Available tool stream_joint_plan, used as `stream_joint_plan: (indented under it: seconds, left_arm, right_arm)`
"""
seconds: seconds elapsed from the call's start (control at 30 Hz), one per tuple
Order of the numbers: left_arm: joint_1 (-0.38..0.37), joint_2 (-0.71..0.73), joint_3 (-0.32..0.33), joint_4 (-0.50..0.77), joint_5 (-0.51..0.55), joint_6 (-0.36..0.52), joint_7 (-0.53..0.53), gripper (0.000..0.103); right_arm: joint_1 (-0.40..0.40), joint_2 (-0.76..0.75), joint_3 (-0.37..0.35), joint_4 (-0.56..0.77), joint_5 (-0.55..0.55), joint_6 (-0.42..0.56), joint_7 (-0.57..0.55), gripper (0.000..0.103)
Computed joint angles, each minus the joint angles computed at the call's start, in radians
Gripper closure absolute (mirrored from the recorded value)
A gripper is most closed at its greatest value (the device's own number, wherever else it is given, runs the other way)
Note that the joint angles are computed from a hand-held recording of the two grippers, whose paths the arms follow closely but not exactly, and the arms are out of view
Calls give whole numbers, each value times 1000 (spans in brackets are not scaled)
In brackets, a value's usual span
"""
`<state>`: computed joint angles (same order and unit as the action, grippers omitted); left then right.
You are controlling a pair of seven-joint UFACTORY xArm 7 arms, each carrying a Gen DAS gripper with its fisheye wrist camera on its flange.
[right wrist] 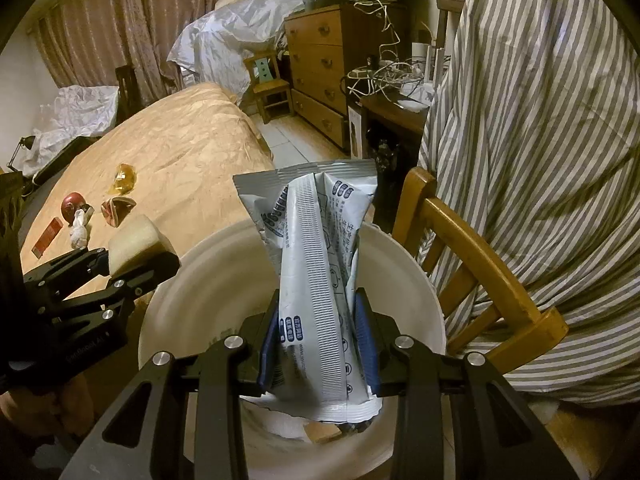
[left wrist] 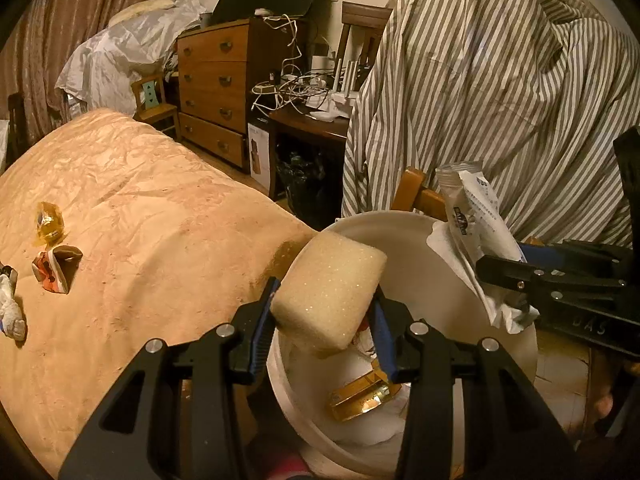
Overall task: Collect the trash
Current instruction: 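Open both tools over the bucket to drop the sponge and packet, then move both open tools back over the trash on the bed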
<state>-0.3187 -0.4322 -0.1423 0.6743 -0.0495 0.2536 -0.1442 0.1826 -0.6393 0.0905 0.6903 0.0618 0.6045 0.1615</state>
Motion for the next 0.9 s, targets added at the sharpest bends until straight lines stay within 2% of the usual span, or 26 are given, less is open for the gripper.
stream_joint_plan:
  seconds: [0.27,0.3,0.33,0.37,0.4,0.9]
  left_arm:
    - [-8,13,-6,10,3,1,-1,61]
    - [-10,13,-7,11,2,2,-1,58]
    - [-20,14,0,12,-4,3,8,45]
    - [-20,11,-2,9,-4,-3,7,39]
    - [-8,5,-13,3,6,-15,-3,31]
    - [-14,-46,5,-20,-1,-4,4,31]
  right_arm:
    - [3,-10,7,-15,-3,-7,17,68]
    - [3,-8,7,-19,-2,-16,21,67]
    - [3,-12,5,-22,-1,-18,22,60]
    - [1,-17,6,-27,0,-24,28,53]
    - [3,-23,-1,-31,5,-31,29,52]
    - [7,-76,9,-43,7,-39,54,50]
